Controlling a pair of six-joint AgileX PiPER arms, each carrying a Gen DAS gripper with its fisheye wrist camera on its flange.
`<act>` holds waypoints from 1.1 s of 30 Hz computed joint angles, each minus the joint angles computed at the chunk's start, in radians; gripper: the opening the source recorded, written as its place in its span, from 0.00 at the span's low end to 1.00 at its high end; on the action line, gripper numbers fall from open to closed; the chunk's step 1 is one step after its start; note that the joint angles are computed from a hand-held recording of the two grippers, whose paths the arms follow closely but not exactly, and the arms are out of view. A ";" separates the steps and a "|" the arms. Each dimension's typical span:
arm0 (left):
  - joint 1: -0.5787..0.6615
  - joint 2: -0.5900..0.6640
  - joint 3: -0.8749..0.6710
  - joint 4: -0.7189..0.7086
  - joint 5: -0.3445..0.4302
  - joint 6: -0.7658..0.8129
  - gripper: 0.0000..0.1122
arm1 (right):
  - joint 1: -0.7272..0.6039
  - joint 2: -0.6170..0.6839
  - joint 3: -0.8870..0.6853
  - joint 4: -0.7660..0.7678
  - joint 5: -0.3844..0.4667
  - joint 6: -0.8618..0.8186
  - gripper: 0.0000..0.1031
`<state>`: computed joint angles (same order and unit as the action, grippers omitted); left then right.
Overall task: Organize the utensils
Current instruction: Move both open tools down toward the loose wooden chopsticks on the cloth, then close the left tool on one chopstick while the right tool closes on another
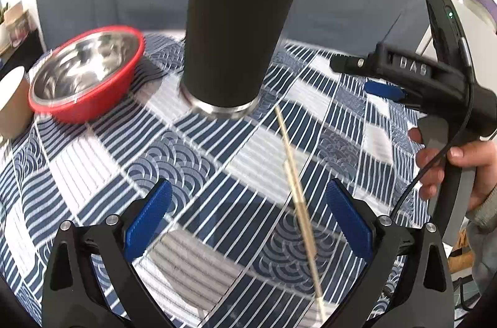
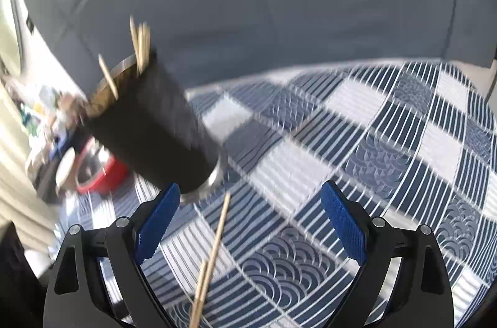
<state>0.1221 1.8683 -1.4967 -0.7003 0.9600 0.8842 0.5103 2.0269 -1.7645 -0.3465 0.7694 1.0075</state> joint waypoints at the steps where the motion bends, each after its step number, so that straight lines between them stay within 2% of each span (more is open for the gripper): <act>1: 0.006 0.000 0.007 0.009 0.000 -0.001 0.86 | 0.004 0.015 -0.004 0.020 0.009 -0.012 0.85; 6: 0.048 0.003 0.040 0.051 -0.006 0.002 0.86 | 0.021 0.090 -0.055 0.106 0.062 -0.078 0.83; 7: 0.056 0.001 0.049 0.056 -0.010 0.004 0.86 | 0.030 0.113 -0.088 0.103 0.095 -0.089 0.83; 8: 0.062 0.003 0.053 0.060 -0.010 0.002 0.86 | 0.039 0.138 -0.128 0.102 0.131 -0.102 0.81; 9: 0.069 0.005 0.055 0.062 -0.009 -0.002 0.86 | 0.044 0.149 -0.146 0.104 0.146 -0.111 0.73; 11: 0.078 0.007 0.060 0.074 -0.009 -0.011 0.86 | 0.050 0.189 -0.208 0.110 0.201 -0.120 0.68; 12: 0.080 0.006 0.062 0.074 -0.009 -0.008 0.86 | 0.049 0.198 -0.220 0.114 0.214 -0.120 0.66; 14: 0.074 0.004 0.070 0.086 -0.016 -0.009 0.86 | 0.048 0.219 -0.251 0.123 0.242 -0.116 0.54; 16: 0.071 0.003 0.075 0.088 -0.012 -0.004 0.86 | 0.052 0.238 -0.279 0.124 0.273 -0.118 0.50; 19: 0.067 0.005 0.076 0.085 -0.003 -0.005 0.86 | 0.063 0.243 -0.284 0.104 0.284 -0.110 0.50; 21: 0.064 0.007 0.072 0.077 0.002 -0.005 0.86 | 0.058 0.226 -0.252 0.122 0.248 -0.100 0.50; 23: 0.057 0.010 0.064 0.081 0.004 -0.011 0.86 | 0.059 0.231 -0.261 0.124 0.250 -0.101 0.50; 26: 0.041 0.014 0.056 0.101 -0.001 -0.024 0.86 | 0.074 0.267 -0.326 0.105 0.309 -0.123 0.50; 28: 0.032 0.020 0.051 0.110 -0.004 -0.030 0.86 | 0.100 0.318 -0.419 0.063 0.398 -0.168 0.50; 30: 0.024 0.022 0.051 0.122 -0.006 -0.041 0.86 | 0.121 0.330 -0.440 0.028 0.430 -0.192 0.44; 33: 0.012 0.025 0.052 0.130 -0.011 -0.049 0.86 | 0.128 0.293 -0.372 0.018 0.389 -0.184 0.34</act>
